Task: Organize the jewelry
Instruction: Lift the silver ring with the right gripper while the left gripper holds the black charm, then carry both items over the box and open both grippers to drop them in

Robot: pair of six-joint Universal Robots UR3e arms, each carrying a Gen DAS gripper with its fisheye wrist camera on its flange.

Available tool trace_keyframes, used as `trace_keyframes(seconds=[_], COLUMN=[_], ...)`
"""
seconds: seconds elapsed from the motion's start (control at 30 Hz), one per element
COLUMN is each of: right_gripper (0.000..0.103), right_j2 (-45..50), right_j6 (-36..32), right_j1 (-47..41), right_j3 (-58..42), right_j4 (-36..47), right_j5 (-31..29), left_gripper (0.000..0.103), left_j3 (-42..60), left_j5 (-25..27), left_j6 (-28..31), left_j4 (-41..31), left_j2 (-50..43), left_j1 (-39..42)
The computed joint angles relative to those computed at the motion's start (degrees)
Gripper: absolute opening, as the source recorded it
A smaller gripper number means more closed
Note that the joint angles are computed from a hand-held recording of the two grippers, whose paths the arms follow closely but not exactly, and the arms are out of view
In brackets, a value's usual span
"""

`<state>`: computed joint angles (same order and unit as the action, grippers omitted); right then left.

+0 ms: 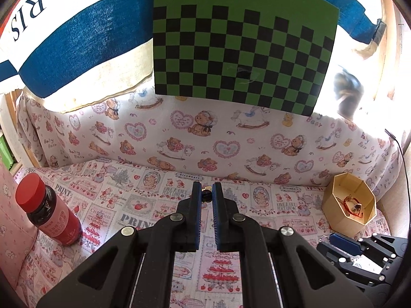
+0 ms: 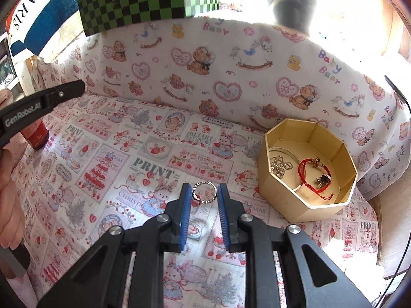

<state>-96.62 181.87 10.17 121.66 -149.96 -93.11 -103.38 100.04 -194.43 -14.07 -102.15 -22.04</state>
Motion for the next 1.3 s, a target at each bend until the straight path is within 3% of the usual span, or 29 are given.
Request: trace_keyframes(seconds=[0.2, 0.33, 0.47, 0.63, 0.77, 0.87, 1.0, 1.07, 1.2, 1.3], right_gripper=[0.019, 0.019, 0.019, 0.019, 0.019, 0.019, 0.019, 0.019, 0.019, 0.019], right_j2=[-13.8, -24.9, -27.6, -36.2, -42.0, -44.0, -45.0, -44.4, -39.6, -38.9], right_j6=[-2.8, -5.2, -4.6, -8.6, -12.6, -14.5, -18.0, -19.2, -18.1, -16.9], right_j1=[-10.0, -19.3, -22.0, -34.4, -45.5, -52.0, -58.0, -60.3, -60.6, -61.6], right_j3=[9.4, 14.4, 16.4, 18.1, 17.9, 18.0, 17.5, 17.4, 18.1, 19.2], right_j4=[-2.3, 0.4, -3.4, 3.3, 14.2, 20.5, 26.7, 29.5, 25.8, 23.7], right_j5=[9.8, 17.1, 17.1, 27.3, 36.4, 41.8, 44.9, 46.2, 46.0, 46.7], left_gripper=[0.007, 0.007, 0.007, 0.007, 0.007, 0.007, 0.007, 0.007, 0.007, 0.007], left_j3=[0.7, 2.0, 2.4, 2.4, 4.1, 8.4, 19.2, 25.9, 37.5, 46.7], left_j5=[3.2, 6.6, 5.3, 12.0, 10.8, 6.0, -3.8, -6.3, -11.8, -12.1], left_j6=[1.6, 3.1, 2.6, 2.7, 5.0, 4.4, 2.7, 2.4, 2.1, 1.1], left_j4=[1.5, 2.5, 2.8, 9.1, 11.5, 7.1, -4.1, -9.9, -18.8, -25.7], left_j2=[-1.1, -3.4, -4.5, -7.0, -8.0, -9.1, -13.5, -16.6, -22.3, -27.2], left_j1=[-3.4, -6.4, -7.3, -13.1, -16.2, -16.1, -14.9, -15.7, -15.9, -16.5])
